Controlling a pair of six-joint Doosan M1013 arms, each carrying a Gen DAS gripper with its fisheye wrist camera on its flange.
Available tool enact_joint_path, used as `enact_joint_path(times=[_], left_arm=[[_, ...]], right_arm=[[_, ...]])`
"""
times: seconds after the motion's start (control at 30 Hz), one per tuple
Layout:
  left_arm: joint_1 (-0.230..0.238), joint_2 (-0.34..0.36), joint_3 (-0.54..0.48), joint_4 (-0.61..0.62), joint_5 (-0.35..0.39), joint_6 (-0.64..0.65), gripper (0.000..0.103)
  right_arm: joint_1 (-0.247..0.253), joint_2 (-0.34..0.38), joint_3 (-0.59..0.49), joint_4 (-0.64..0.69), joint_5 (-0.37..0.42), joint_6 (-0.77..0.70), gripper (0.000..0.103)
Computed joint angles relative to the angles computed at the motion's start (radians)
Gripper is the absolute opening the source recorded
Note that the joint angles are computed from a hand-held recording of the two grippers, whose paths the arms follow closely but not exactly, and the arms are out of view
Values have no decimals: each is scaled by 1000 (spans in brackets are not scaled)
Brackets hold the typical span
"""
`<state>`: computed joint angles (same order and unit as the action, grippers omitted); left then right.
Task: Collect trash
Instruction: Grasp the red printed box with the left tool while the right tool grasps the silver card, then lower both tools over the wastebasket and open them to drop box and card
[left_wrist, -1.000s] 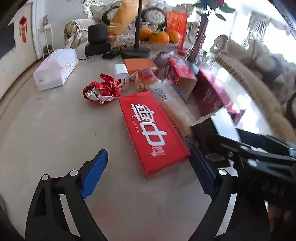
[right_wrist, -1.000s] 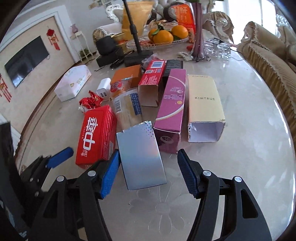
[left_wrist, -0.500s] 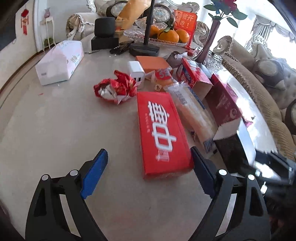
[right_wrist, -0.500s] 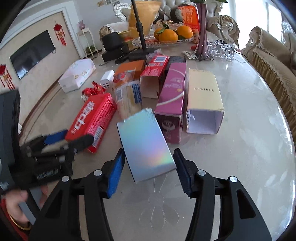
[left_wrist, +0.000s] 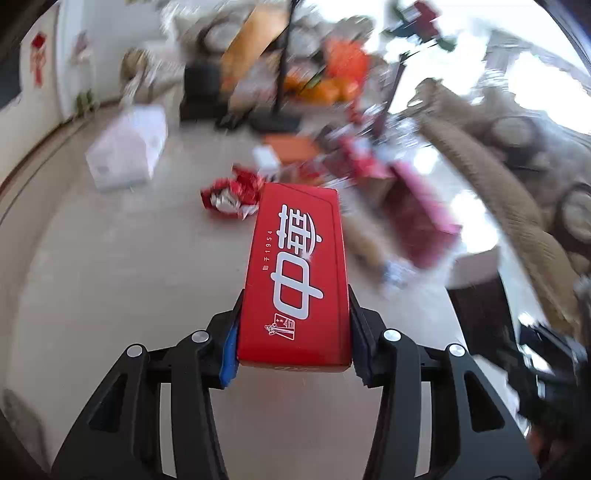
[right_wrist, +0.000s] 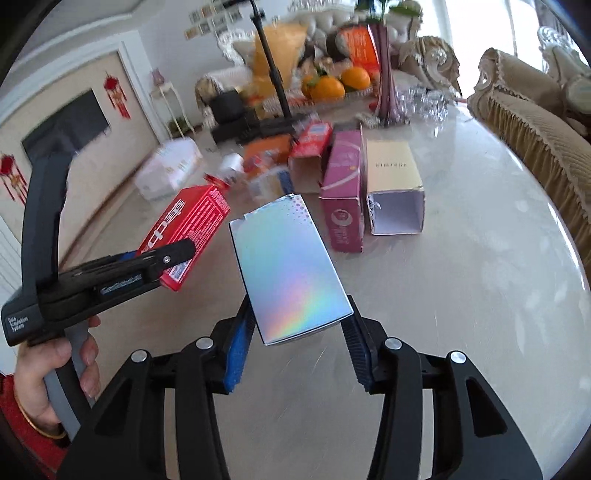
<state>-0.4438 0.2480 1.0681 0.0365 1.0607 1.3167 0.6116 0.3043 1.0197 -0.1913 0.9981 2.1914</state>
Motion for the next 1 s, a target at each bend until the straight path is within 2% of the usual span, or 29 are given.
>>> enact_joint_path(times=[0.1,0.2,0.33,0.43,0.5,0.6,0.73,0.8,0.9,0.93,1.0], left_arm=[[-3,-147,155,-63,-103,115,48],[12,-292,314,-220,-146,265,48],[14,-402,446,-312,-91,323,48],[-1,-457,531,-327,-27,328,48],[-15,-467,565,-320,6,326,48],[-28,-468,621,-320,33,326,48],[-43,-431,654,-256,35,284,48],[-61,-406,661,-206,37,267,48],[-65,-378,665,-201,39,264,50],[-63,-368,664,-212,43,263,52],[-73,-356,666,-177,30,226,85]], right_arm=[[41,-86,100,-54,-95,50,45],[98,-181,223,-86,-173,124,45],[173,-262,344,-52,-204,213,45],[215,-279,382,53,-165,206,45],[245,-269,374,73,-104,189,45],[261,-258,390,131,-66,167,45],[268,-216,396,99,28,222,45],[264,-190,397,93,61,223,45],[259,-162,397,90,87,215,45],[259,-154,398,81,91,213,45],[254,-144,404,84,80,191,46]])
